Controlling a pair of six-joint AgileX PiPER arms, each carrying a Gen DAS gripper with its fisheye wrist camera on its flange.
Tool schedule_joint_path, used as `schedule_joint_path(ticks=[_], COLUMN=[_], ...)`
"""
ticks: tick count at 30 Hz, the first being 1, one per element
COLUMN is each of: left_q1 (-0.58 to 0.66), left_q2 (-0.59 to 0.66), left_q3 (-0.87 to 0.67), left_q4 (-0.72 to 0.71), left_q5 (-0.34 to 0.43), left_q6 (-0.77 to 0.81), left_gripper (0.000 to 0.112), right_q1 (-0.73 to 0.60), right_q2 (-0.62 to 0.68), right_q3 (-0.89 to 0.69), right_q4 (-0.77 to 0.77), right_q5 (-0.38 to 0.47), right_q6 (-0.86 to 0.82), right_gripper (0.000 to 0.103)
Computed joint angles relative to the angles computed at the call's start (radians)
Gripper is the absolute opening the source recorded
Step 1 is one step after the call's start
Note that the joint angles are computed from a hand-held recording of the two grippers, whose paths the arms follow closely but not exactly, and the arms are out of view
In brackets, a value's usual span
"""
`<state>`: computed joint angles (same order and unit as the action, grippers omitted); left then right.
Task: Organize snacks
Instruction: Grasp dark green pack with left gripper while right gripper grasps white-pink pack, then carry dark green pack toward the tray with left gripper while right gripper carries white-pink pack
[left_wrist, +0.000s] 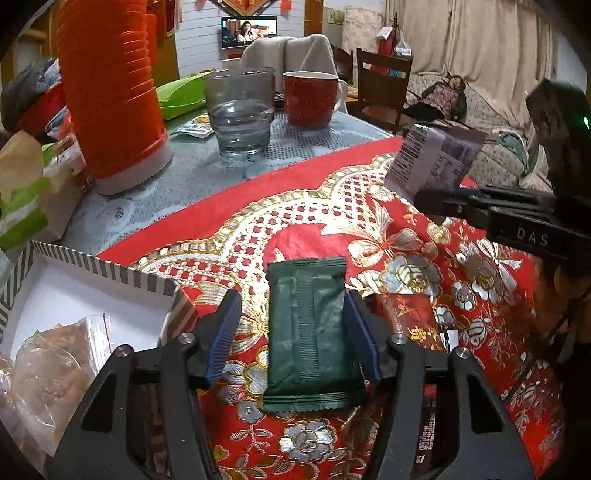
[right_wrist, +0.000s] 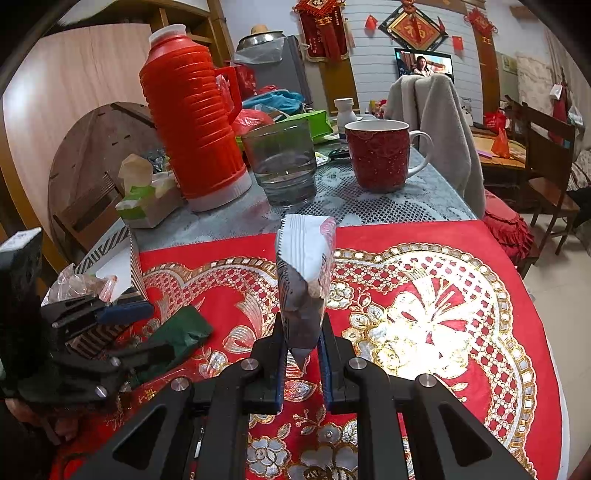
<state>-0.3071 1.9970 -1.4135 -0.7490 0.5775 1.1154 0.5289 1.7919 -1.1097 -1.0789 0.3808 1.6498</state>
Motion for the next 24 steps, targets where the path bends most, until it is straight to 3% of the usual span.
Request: schedule_joint_path(ticks=[9, 16, 20, 22, 24], left_q1=[-0.014, -0.013, -0.011, -0.009, -0.005], left_q2=[-0.044, 0.029, 0.033, 0.036, 0.041], left_q3=[0.066, -0.043, -0.033, -0.030, -0.036], left_q4=[-0.070, 0.094, 0.080, 0.064, 0.059], left_q5=[-0.032, 0.046, 0.041, 0.033, 0.039], left_q6=[0.147, -0.056, -0.034, -0.024, -0.030], left_gripper=[0.058, 0.060, 0.060, 0.048, 0.043], right_q1=[-0.001, -0.001, 0.002, 0.002, 0.003], right_q2=[-0.001, 0.000, -0.001, -0.001, -0.002], right_q3=[0.002, 0.002, 0.001, 0.002, 0.003], right_q4=[-0.008, -0.008, -0.006, -0.007, -0.013], right_q5=[-0.003, -0.001, 0.004, 0.005, 0.007], right_q6=[0.007, 0.007, 0.005, 0.008, 0.015], right_gripper=[0.014, 0.014, 0.014, 0.014, 0.014])
